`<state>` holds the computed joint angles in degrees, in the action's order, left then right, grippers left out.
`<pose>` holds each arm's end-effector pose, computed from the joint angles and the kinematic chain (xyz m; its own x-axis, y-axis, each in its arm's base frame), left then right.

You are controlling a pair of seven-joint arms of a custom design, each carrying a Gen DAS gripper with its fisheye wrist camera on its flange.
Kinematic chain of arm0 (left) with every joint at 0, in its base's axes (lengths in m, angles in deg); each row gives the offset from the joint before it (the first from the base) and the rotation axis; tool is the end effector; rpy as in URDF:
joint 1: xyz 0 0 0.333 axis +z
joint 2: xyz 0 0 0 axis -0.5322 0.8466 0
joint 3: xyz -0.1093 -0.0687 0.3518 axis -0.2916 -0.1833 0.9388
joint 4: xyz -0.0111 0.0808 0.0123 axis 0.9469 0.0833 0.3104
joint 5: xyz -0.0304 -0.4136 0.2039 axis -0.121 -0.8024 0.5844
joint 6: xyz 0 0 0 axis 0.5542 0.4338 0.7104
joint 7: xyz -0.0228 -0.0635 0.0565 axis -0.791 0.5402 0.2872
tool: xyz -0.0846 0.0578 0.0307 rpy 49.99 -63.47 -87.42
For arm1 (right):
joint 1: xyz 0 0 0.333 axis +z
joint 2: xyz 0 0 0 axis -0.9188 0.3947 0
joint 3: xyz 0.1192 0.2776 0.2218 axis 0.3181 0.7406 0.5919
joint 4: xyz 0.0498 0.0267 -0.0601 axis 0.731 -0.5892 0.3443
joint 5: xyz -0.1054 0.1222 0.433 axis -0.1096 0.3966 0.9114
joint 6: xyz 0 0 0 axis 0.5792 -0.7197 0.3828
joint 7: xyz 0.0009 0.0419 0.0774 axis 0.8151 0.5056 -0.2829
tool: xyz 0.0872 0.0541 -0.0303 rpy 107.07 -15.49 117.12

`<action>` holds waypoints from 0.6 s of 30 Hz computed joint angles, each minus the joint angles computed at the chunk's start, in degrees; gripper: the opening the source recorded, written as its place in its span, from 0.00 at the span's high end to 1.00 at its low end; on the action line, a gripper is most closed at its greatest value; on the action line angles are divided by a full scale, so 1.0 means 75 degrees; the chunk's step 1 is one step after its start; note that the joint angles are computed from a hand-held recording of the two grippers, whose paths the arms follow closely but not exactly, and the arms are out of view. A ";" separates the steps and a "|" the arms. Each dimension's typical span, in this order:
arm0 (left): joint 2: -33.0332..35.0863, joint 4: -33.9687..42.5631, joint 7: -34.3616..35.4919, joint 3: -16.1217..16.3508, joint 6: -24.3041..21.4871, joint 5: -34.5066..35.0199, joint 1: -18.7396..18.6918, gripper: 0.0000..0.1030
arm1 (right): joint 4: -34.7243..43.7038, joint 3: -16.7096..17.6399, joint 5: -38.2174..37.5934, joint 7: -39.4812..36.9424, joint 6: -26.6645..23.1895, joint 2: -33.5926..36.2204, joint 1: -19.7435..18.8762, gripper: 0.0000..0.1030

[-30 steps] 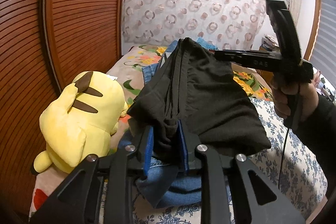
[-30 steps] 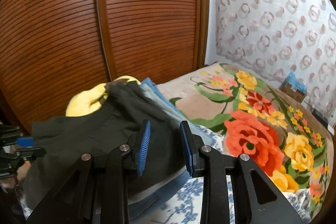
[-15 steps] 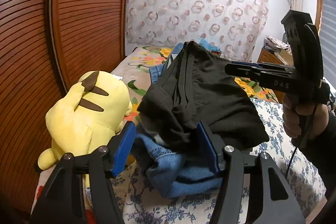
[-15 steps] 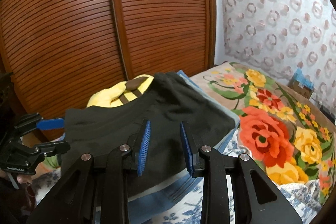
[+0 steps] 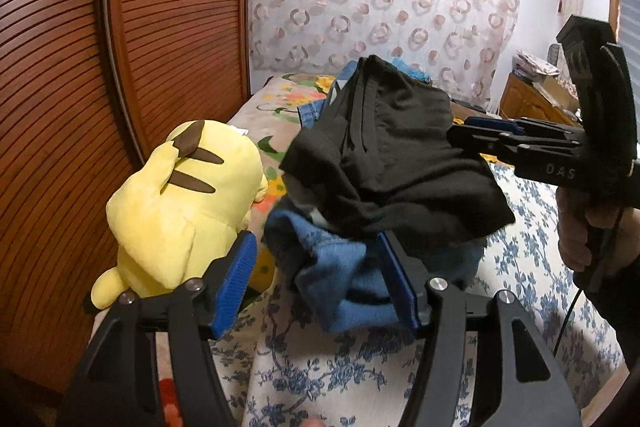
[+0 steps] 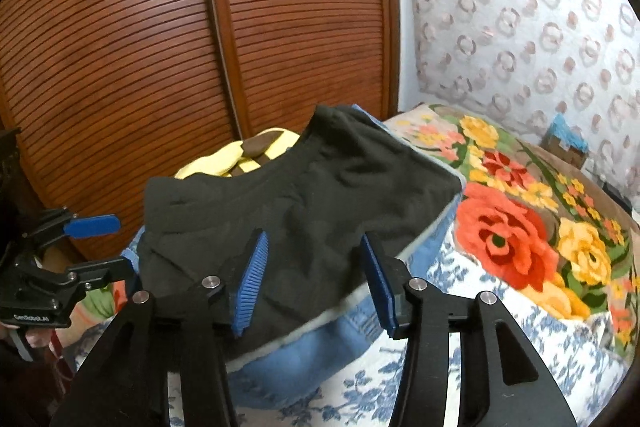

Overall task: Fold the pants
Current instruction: 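Lower the black garment onto the jeans stack and open both grippers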

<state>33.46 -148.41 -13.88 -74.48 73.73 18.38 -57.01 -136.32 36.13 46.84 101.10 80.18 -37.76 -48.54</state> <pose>0.5888 -0.4337 0.4869 -0.0655 -0.9944 0.0832 -0.6582 -0.0196 -0.7526 0.6877 0.3309 0.5353 0.6420 -0.7610 -0.0934 -0.5252 -0.3477 -0.7767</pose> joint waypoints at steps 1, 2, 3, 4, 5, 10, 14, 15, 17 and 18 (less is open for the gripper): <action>-0.0026 -0.0032 0.0005 -0.0005 0.0004 0.0007 -0.0005 0.40 | -0.0132 0.0008 0.0038 0.0019 0.0056 -0.0100 0.0005 0.50; -0.0059 -0.0075 0.0006 -0.0014 0.0019 0.0031 -0.0015 0.40 | -0.0211 -0.0011 0.0037 0.0077 0.0093 -0.0162 0.0024 0.50; -0.0087 -0.0109 0.0012 -0.0029 0.0013 0.0047 -0.0027 0.40 | -0.0359 -0.0055 -0.0014 0.0199 0.0183 -0.0269 0.0074 0.49; -0.0113 -0.0143 -0.0005 -0.0035 0.0008 0.0077 -0.0034 0.40 | -0.0433 -0.0097 -0.0086 0.0312 0.0243 -0.0319 0.0117 0.49; -0.0141 -0.0170 -0.0031 -0.0048 -0.0017 0.0114 -0.0051 0.40 | -0.0459 -0.0111 -0.0111 0.0364 0.0250 -0.0351 0.0121 0.48; -0.0302 -0.0350 -0.0156 -0.0125 0.0034 0.0232 -0.0055 0.40 | -0.1012 -0.0083 0.0033 0.0386 0.0480 -0.0806 0.0163 0.39; -0.0463 -0.0508 -0.0485 -0.0167 0.0060 0.0467 -0.0062 0.40 | -0.1470 -0.0203 -0.0268 0.0708 0.0791 -0.1158 0.0331 0.36; -0.0491 -0.0551 -0.0562 -0.0181 0.0140 0.0520 -0.0044 0.40 | -0.1596 -0.0236 -0.0343 0.0833 0.0856 -0.1264 0.0363 0.35; -0.0547 -0.0626 -0.0620 -0.0221 0.0291 0.0572 -0.0011 0.40 | -0.1819 -0.0311 -0.0558 0.1144 0.0962 -0.1449 0.0427 0.34; -0.0579 -0.0662 -0.0695 -0.0232 0.0341 0.0677 -0.0019 0.40 | -0.1907 -0.0324 -0.0604 0.1229 0.1007 -0.1520 0.0441 0.33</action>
<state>29.12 -153.38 -19.09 -76.22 76.29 23.45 -57.15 -150.62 33.70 42.31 110.32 87.74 -49.16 -45.23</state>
